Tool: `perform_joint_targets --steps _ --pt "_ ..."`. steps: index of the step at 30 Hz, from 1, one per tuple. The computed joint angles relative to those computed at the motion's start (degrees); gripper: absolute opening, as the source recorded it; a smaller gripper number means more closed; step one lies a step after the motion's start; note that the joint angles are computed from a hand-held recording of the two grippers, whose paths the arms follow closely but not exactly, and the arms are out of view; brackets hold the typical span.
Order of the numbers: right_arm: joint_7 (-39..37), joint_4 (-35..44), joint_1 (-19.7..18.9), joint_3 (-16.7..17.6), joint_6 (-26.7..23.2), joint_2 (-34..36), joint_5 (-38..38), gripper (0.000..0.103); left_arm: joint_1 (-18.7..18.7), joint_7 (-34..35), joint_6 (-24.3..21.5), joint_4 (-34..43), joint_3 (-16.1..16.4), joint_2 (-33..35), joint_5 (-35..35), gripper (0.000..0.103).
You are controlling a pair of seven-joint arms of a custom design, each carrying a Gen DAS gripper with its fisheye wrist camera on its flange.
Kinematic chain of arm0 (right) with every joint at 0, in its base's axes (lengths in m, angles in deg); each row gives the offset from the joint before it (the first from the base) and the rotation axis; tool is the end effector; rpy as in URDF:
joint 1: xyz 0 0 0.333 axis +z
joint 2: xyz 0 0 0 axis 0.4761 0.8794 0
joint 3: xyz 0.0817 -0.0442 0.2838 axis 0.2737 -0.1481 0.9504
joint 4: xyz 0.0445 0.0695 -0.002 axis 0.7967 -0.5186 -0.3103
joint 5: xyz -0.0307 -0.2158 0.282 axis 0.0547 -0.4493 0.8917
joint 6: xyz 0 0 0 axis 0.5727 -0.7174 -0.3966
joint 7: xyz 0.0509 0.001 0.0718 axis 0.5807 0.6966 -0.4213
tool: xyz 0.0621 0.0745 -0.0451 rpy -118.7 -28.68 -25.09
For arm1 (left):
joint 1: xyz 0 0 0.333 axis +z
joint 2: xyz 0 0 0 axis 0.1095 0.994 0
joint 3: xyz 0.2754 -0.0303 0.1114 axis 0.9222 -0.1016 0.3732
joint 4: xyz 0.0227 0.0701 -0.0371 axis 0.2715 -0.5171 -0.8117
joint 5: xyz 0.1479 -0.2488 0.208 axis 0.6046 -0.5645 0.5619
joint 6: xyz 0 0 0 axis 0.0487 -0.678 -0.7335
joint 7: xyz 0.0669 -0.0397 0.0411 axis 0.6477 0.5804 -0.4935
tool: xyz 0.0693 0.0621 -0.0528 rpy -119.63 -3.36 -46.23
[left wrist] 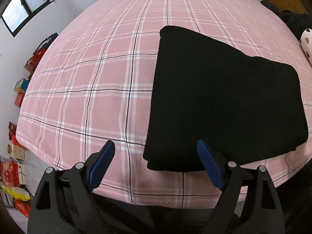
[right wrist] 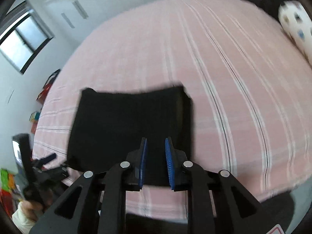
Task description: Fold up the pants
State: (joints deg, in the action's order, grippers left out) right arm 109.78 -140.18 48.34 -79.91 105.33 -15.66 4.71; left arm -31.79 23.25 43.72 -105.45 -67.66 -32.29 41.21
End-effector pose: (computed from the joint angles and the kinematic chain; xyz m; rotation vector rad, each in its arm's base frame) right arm 0.5083 0.2513 0.4788 -1.5425 2.0529 -0.2854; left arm 0.5333 -0.4700 0.4290 -1.6882 2.2036 -0.3297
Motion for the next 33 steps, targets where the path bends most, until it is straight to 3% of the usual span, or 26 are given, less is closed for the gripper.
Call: perform_joint_targets --steps 2,5,6,8,9,14,19,23,26,27,28,29,31,33 --pt "-2.5 7.1 0.0 -0.2 -4.3 5.0 -1.6 0.017 -0.1 0.0 0.1 -0.3 0.0 -0.4 0.0 0.084" --pt "-2.0 11.7 0.3 -0.7 -9.8 8.5 -0.7 0.021 0.0 0.0 1.0 -1.6 -0.1 -1.7 0.6 0.084" --pt "-1.1 10.0 0.1 -0.9 -8.9 7.6 -0.2 0.022 0.4 0.3 2.2 -2.9 -0.4 -2.8 0.4 0.085" --pt "-2.4 3.5 -1.2 -0.2 -4.7 4.1 5.1 0.039 1.7 1.1 5.7 -6.3 -1.3 -5.2 -0.6 0.091" --pt "-4.3 0.2 -1.7 0.5 -3.0 2.3 9.8 0.043 2.4 1.7 7.8 -8.3 -1.8 -6.3 -1.2 0.092" --pt "-13.9 -10.7 -0.4 1.5 3.7 -2.9 27.9 0.045 3.5 5.1 14.2 -13.4 -3.7 -8.0 -3.6 0.093" --pt "-20.0 -9.9 0.4 1.6 6.6 0.5 36.5 0.045 2.2 9.3 16.0 -13.8 -5.0 -7.6 -5.6 0.093" --pt "-22.8 -8.5 -0.8 2.2 6.7 2.1 41.2 0.049 0.1 10.7 16.7 -14.0 -4.1 -7.9 -3.9 0.093" --pt "-21.5 -7.5 -0.6 2.1 7.1 3.4 37.6 0.052 -0.3 9.9 17.0 -14.8 -3.6 -8.6 -3.4 0.093" --pt "-20.2 -6.6 -0.4 1.9 6.3 3.9 34.9 0.049 -0.4 8.9 17.0 -15.1 -3.2 -8.8 -3.0 0.093" --pt "-18.8 -4.9 -0.2 1.7 4.6 4.6 32.0 0.019 -0.3 8.3 17.0 -15.3 -3.0 -8.9 -2.9 0.093" --pt "-20.0 -4.0 -0.8 2.3 3.9 4.7 33.1 0.013 -0.1 7.3 16.7 -15.5 -2.7 -9.2 -2.8 0.093" --pt "-20.6 -1.4 -0.9 2.8 3.0 4.8 32.4 0.013 0.5 5.3 17.2 -17.7 -2.1 -10.9 -2.0 0.093" --pt "-25.4 3.7 -1.5 4.4 2.1 6.0 36.4 0.013 1.8 3.0 18.1 -20.3 -1.5 -13.0 -1.3 0.093"
